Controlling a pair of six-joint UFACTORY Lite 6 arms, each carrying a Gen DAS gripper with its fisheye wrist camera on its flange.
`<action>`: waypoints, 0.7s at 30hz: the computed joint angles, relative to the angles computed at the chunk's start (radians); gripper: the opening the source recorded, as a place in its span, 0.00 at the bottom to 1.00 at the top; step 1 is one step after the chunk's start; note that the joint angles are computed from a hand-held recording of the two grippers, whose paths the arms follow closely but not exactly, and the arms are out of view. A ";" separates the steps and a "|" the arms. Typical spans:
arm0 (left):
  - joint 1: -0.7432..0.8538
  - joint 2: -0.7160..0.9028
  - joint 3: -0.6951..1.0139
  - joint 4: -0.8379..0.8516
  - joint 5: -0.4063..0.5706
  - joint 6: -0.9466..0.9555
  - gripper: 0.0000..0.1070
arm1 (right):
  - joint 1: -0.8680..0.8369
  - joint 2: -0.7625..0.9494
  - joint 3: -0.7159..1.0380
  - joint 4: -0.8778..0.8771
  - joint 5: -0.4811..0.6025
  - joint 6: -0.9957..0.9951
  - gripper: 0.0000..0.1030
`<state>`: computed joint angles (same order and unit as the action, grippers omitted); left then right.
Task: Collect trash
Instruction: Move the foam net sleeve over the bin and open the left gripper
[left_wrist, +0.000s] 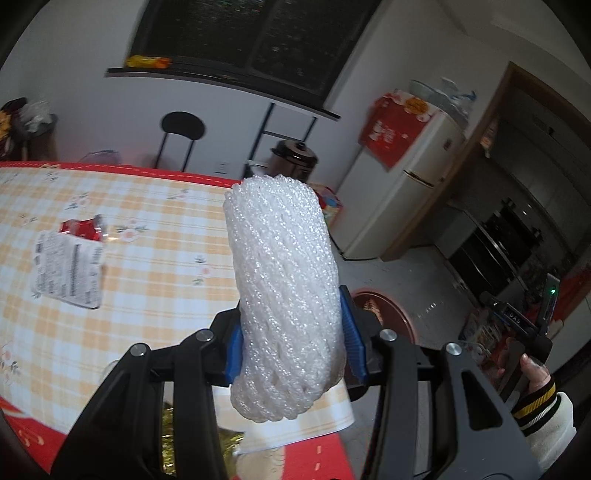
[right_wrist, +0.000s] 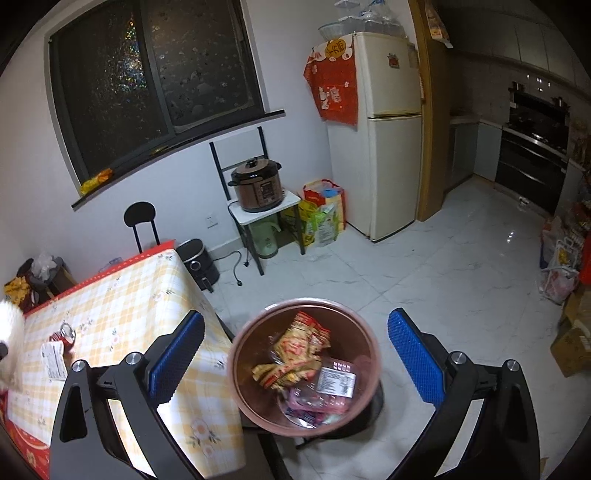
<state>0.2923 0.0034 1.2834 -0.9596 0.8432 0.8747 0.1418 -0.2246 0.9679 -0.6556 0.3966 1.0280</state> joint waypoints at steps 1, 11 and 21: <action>-0.032 0.007 0.003 -0.002 -0.012 -0.005 0.43 | -0.008 -0.025 -0.014 0.021 0.008 -0.028 0.95; -0.379 0.160 0.135 0.015 -0.132 -0.078 0.44 | -0.111 -0.265 -0.152 0.096 0.075 -0.177 0.95; -0.620 0.460 0.416 0.096 -0.172 -0.171 0.45 | -0.389 -0.473 -0.299 0.367 0.089 -0.513 0.95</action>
